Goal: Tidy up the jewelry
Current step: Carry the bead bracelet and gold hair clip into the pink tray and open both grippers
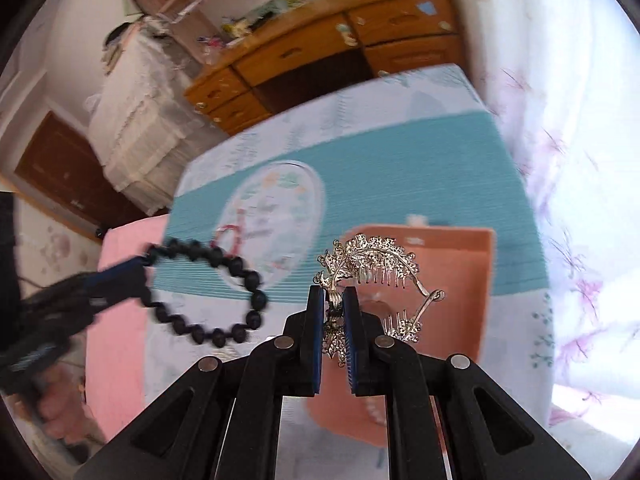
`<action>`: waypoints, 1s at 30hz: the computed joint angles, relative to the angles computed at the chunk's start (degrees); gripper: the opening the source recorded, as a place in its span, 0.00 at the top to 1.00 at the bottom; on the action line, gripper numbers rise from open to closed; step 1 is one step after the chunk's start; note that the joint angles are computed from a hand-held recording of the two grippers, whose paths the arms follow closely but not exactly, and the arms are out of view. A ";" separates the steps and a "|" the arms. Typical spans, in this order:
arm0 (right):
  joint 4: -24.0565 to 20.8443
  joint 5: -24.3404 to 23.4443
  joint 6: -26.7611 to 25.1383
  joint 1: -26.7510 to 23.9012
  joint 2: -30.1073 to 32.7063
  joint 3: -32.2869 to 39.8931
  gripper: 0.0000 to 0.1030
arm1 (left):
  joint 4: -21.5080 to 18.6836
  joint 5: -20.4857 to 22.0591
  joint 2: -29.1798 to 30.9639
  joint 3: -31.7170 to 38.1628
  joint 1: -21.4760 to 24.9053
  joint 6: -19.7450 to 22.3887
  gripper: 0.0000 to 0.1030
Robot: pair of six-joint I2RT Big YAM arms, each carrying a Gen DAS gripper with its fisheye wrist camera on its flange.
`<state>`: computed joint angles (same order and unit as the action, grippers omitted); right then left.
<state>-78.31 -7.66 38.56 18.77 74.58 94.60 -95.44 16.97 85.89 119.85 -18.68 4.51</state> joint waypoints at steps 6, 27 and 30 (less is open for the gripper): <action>3.82 -4.61 1.73 -5.08 -1.65 -7.94 0.91 | 0.00 -1.93 1.73 2.34 -4.97 -2.04 0.88; 8.81 -7.54 11.65 -7.86 -6.72 -15.42 0.75 | 0.16 -0.41 1.32 -1.73 -10.91 -1.88 0.88; 8.02 -4.37 12.67 -7.78 -10.12 -15.98 0.75 | 0.47 0.50 0.34 -4.64 -12.26 -1.62 0.88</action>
<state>-70.29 -12.03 51.23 10.99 64.46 78.62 -94.98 17.47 86.23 115.22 -30.95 2.89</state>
